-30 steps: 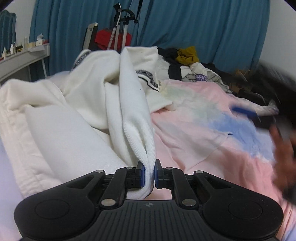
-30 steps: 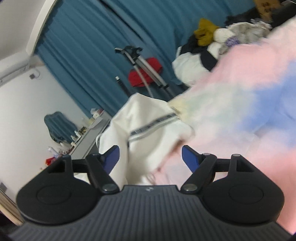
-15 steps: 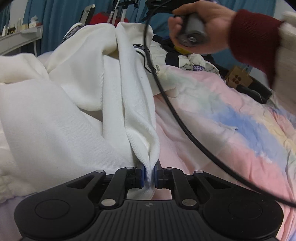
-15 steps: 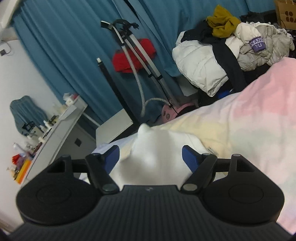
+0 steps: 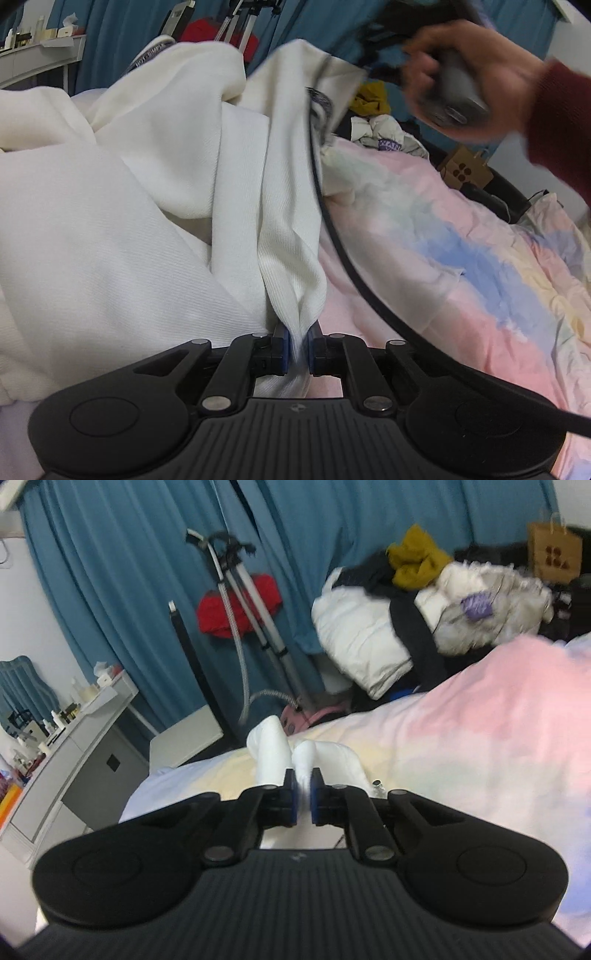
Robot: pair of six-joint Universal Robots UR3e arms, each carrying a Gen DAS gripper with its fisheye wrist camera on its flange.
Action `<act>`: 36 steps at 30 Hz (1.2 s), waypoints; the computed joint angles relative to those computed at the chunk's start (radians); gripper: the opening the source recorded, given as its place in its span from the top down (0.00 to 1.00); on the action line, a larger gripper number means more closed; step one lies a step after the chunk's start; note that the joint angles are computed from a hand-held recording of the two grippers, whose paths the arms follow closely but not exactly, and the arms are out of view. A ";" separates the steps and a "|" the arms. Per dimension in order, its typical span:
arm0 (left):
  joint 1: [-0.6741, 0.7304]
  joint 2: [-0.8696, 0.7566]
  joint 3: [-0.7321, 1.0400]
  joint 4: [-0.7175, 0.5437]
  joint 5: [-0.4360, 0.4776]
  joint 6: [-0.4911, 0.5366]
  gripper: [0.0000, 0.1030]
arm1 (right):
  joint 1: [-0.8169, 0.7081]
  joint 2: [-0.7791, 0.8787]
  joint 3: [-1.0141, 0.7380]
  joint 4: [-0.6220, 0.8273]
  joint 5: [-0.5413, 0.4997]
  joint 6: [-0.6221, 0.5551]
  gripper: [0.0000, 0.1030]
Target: Fold clothes
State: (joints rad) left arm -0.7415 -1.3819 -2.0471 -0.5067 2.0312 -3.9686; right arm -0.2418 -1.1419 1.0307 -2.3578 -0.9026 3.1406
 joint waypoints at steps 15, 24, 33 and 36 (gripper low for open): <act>-0.118 0.060 0.049 -0.140 0.090 -0.028 0.91 | -0.918 -0.630 0.702 0.595 0.462 -0.604 0.91; -0.196 0.054 0.130 -0.328 0.206 -0.099 0.90 | -1.135 -0.416 0.580 1.244 0.261 -0.905 0.89; -0.236 0.065 0.209 -0.469 0.242 -0.237 0.90 | -1.149 -0.351 0.585 1.191 0.296 -0.765 0.38; -0.230 0.075 0.206 -0.469 0.240 -0.252 0.90 | -1.102 -0.278 0.576 1.054 0.290 -0.672 0.38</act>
